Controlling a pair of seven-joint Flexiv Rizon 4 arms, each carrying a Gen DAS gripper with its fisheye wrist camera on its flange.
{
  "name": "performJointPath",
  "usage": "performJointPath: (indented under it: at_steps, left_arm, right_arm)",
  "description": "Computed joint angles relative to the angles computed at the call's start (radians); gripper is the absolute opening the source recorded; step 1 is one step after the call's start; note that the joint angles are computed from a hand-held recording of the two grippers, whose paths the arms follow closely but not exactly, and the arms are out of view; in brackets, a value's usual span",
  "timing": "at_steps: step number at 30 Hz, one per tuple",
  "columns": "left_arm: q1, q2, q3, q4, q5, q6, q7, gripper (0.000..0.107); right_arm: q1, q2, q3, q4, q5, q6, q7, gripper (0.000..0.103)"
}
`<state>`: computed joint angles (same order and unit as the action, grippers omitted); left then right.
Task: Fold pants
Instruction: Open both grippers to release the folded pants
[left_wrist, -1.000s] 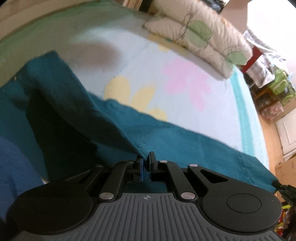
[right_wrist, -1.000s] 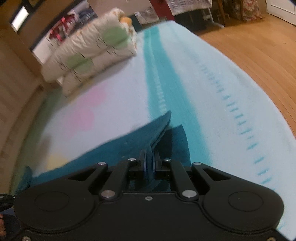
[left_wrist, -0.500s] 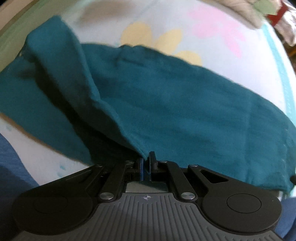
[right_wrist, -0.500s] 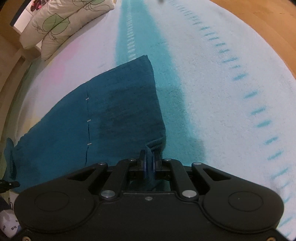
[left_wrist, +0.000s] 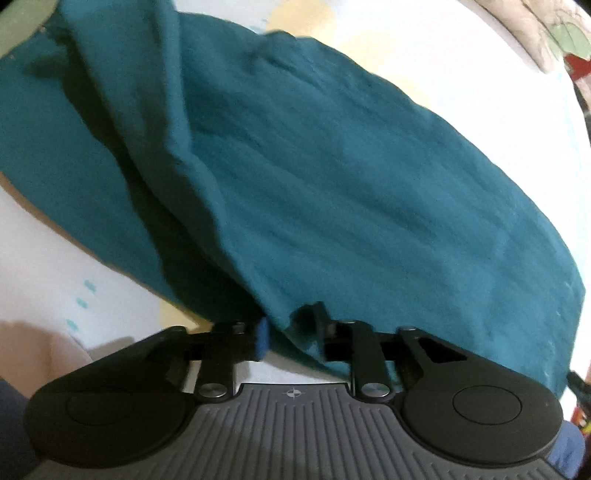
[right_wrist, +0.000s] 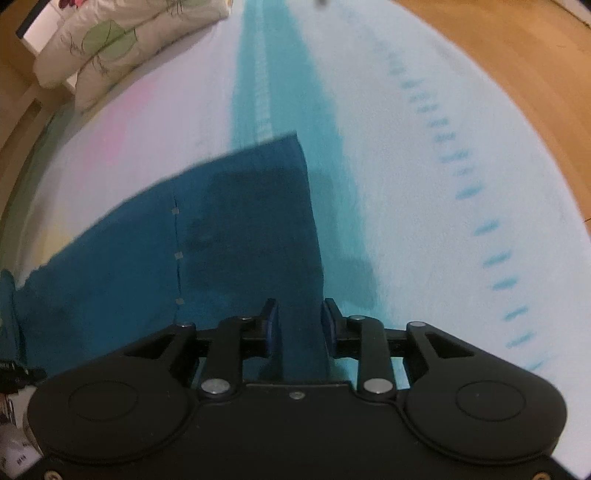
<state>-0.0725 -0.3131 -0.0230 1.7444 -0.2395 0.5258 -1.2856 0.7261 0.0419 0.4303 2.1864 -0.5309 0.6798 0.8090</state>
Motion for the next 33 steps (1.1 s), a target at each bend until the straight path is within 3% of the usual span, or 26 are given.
performJointPath:
  at_steps: [7,11,15,20,23,27,29,33]
  left_arm:
    - [0.026,0.048,-0.014,0.037,-0.082,-0.029,0.137,0.027]
    - [0.032,0.103,-0.021,0.063,-0.158,-0.001,0.272,0.027]
    - [0.044,0.137,-0.020,0.057,-0.256,0.020,0.399,0.027]
    - [0.078,0.130,-0.005,-0.009,-0.351,0.092,0.524,0.027]
    - [0.107,0.071,0.005,-0.083,-0.350,0.184,0.531,0.027]
    - [0.148,-0.047,0.032,-0.207,-0.248,0.298,0.450,0.027]
    - [0.170,-0.122,0.048,-0.290,-0.182,0.302,0.389,0.027]
    - [0.226,-0.260,0.042,-0.444,-0.125,0.225,0.320,0.027]
  right_arm:
    - [0.015,-0.009,-0.003,-0.123,0.015,-0.177,-0.115,0.039]
    - [0.017,-0.035,-0.019,-0.201,-0.012,-0.239,-0.199,0.042]
    - [0.019,-0.093,-0.048,-0.287,-0.068,-0.244,-0.286,0.046]
    - [0.029,-0.209,-0.105,-0.408,-0.146,-0.163,-0.429,0.047]
    - [0.040,-0.304,-0.150,-0.499,-0.180,-0.081,-0.527,0.047]
    - [0.066,-0.464,-0.215,-0.666,-0.192,0.039,-0.660,0.047]
    - [0.084,-0.534,-0.246,-0.745,-0.186,0.093,-0.715,0.048]
    - [0.120,-0.724,-0.301,-0.979,-0.150,0.176,-0.829,0.054]
